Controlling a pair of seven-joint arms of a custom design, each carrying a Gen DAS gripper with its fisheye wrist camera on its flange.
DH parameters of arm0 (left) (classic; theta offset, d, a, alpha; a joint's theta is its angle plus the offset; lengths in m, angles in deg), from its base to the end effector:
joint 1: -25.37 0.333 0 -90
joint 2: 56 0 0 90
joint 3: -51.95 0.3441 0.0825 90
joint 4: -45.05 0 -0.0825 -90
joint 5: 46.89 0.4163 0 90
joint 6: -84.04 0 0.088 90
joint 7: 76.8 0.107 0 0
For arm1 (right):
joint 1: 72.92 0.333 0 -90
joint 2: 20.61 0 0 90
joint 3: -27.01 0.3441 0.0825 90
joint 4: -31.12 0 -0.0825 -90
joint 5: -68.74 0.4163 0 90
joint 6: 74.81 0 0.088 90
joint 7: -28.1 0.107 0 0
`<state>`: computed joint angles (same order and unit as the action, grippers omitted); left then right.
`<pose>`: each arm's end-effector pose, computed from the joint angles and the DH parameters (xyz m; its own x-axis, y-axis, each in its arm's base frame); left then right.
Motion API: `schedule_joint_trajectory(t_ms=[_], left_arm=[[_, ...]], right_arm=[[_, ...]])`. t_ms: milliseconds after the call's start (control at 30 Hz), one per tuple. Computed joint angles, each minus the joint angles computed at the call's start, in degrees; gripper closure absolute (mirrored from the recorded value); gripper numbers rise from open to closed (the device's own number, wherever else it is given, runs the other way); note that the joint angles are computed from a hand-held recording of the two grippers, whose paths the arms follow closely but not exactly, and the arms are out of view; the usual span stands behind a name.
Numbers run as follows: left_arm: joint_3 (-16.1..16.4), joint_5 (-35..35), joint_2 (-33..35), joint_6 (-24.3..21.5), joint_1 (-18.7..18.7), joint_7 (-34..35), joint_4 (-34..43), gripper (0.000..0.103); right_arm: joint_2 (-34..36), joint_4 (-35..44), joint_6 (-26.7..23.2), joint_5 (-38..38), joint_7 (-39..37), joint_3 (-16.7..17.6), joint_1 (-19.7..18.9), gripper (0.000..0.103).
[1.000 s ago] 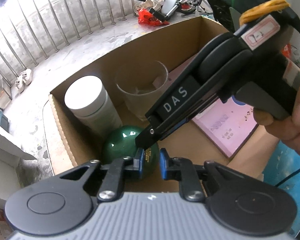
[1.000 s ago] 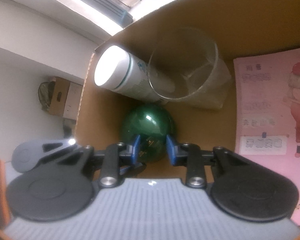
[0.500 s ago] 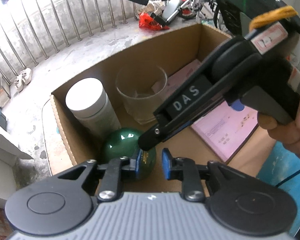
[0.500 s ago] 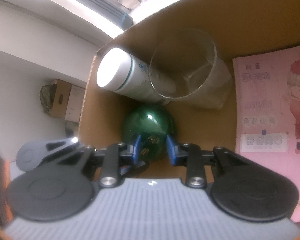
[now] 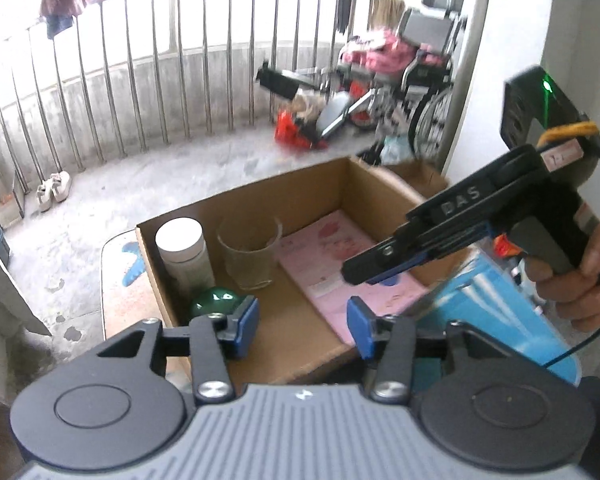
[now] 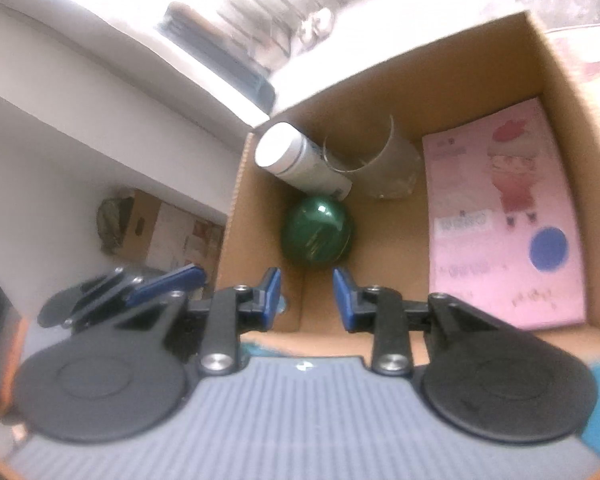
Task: Organize rigid objects
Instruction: 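Move both tools back from the box to the gold-lidded black jar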
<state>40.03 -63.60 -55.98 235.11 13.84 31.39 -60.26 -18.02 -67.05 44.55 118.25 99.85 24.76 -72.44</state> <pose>0.5934 -0.2495 0.6339 -0.5242 -0.8501 0.0511 -0.5977 0.3245 -0.7331 0.6440 0.0188 0.6202 0.1292 -0.7389 -0.6613 -0.9090 0.1782 -0.3768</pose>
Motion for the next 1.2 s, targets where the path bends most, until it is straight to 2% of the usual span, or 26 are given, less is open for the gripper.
schedule_joint_trajectory(t_ms=[67, 167, 300, 400, 467, 500, 600, 700, 800, 933, 1033, 1200], left_arm=[[-0.1, -5.1, -4.1, 2.9, -0.4, 1.9, -5.0, 0.046], [0.3, -10.3, -8.9, 6.2, -1.6, 2.8, -11.4, 0.045], [0.3, -13.5, -13.6, 12.9, -3.7, 1.0, -19.7, 0.043], [-1.2, -12.3, -15.2, 18.3, -3.9, -2.6, -24.4, 0.043], [-7.1, -2.7, -15.9, 21.9, 1.7, -11.6, -27.3, 0.041], [-11.3, 2.8, -16.2, 23.3, 6.0, -16.8, -28.6, 0.039], [-19.2, 12.6, -16.0, 24.0, 14.1, -26.2, -29.9, 0.037], [-22.6, 18.9, -14.4, 23.6, 17.7, -30.9, -29.8, 0.034], [-21.5, 21.4, -12.1, 24.4, 17.0, -33.1, -29.6, 0.032], [-17.9, 23.9, -9.4, 25.8, 14.4, -33.7, -28.9, 0.034], [-16.6, 27.5, -7.8, 26.7, 14.0, -35.9, -28.3, 0.036], [-10.1, 25.1, -5.6, 28.0, 7.4, -33.0, -27.8, 0.040]], right_arm=[[-4.9, -4.8, 1.7, 1.0, -1.7, -0.4, -0.1, 0.073], [-12.3, -11.9, 4.4, 2.0, -4.2, -2.0, 1.1, 0.072], [-22.2, -22.0, 9.6, 2.7, -7.4, -4.0, 3.6, 0.069], [-27.9, -29.2, 14.5, 3.0, -8.7, -4.7, 5.5, 0.064], [-30.3, -33.2, 17.8, 2.5, -8.8, -4.6, 6.8, 0.062], [-31.2, -35.2, 19.6, 1.8, -8.2, -4.1, 7.2, 0.062], [-32.2, -39.3, 24.4, -1.3, -6.4, -2.7, 8.6, 0.062], [-30.3, -39.8, 25.1, -2.9, -4.5, -3.4, 10.8, 0.062], [-27.8, -38.4, 25.6, -4.5, -3.7, -4.9, 13.2, 0.061], [-24.6, -36.0, 27.1, -3.9, -3.9, -6.7, 16.4, 0.058], [-21.5, -33.9, 27.1, -2.8, -4.5, -7.0, 17.0, 0.058], [-17.5, -30.9, 26.0, -1.8, -5.4, -5.5, 16.3, 0.058]])
